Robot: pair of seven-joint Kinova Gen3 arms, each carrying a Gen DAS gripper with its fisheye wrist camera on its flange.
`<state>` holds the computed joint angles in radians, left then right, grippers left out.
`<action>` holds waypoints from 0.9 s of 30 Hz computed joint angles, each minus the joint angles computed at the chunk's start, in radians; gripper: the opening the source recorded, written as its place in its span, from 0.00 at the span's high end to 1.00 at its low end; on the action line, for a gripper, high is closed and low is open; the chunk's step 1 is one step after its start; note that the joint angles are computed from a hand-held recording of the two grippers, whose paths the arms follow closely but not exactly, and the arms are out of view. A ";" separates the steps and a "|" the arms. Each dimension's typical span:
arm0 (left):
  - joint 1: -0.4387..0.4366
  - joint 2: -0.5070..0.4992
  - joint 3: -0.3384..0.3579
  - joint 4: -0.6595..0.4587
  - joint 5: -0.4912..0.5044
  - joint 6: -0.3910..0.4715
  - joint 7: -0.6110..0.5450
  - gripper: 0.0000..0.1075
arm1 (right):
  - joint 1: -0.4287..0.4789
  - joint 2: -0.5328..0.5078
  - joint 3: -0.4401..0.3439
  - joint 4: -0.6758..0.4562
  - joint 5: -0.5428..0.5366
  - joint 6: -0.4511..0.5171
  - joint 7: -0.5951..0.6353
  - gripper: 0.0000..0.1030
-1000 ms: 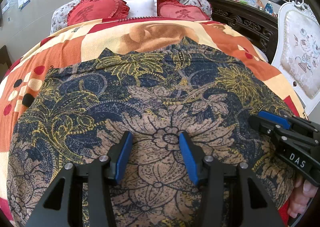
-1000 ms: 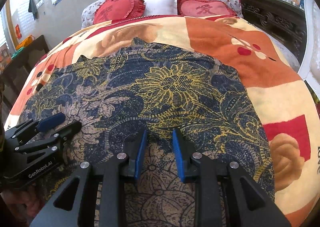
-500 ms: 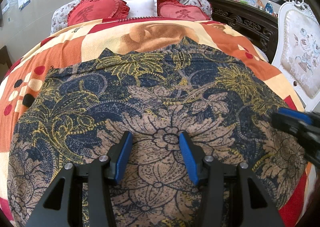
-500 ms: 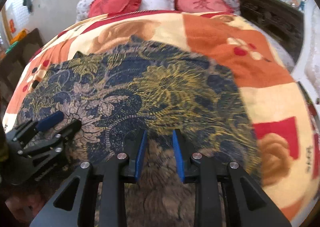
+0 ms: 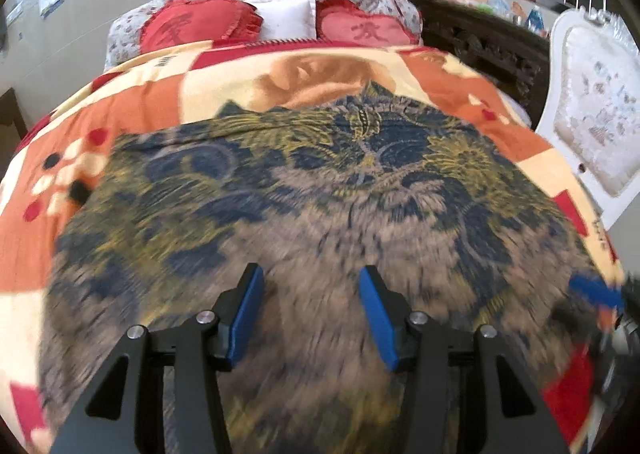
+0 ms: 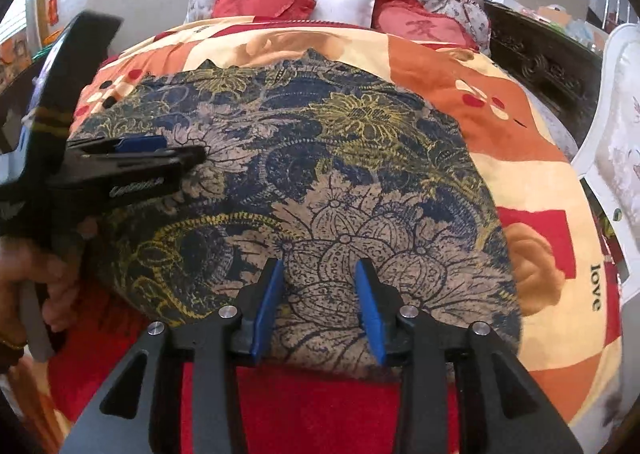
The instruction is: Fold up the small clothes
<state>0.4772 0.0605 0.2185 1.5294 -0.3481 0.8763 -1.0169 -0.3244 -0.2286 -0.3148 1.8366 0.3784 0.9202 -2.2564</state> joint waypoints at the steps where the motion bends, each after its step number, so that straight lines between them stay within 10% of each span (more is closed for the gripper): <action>1: -0.002 -0.043 -0.008 0.036 0.011 -0.011 -0.010 0.47 | 0.020 -0.033 -0.001 0.013 0.002 -0.015 -0.007 0.57; 10: 0.223 -0.134 -0.335 0.167 0.149 -0.035 -0.096 0.43 | -0.001 -0.143 0.280 0.233 -0.256 -0.256 0.125 0.56; 16: 0.220 -0.227 -0.371 0.184 0.252 -0.001 -0.124 0.43 | 0.115 -0.118 0.176 0.163 -0.299 -0.168 0.195 0.56; 20: 0.143 -0.322 -0.292 0.225 0.187 0.046 -0.054 0.38 | 0.206 -0.124 0.040 0.080 -0.175 -0.115 0.091 0.56; 27: 0.128 -0.166 -0.121 -0.002 -0.033 0.306 0.161 0.37 | 0.192 0.064 -0.079 -0.065 0.025 -0.120 -0.057 0.56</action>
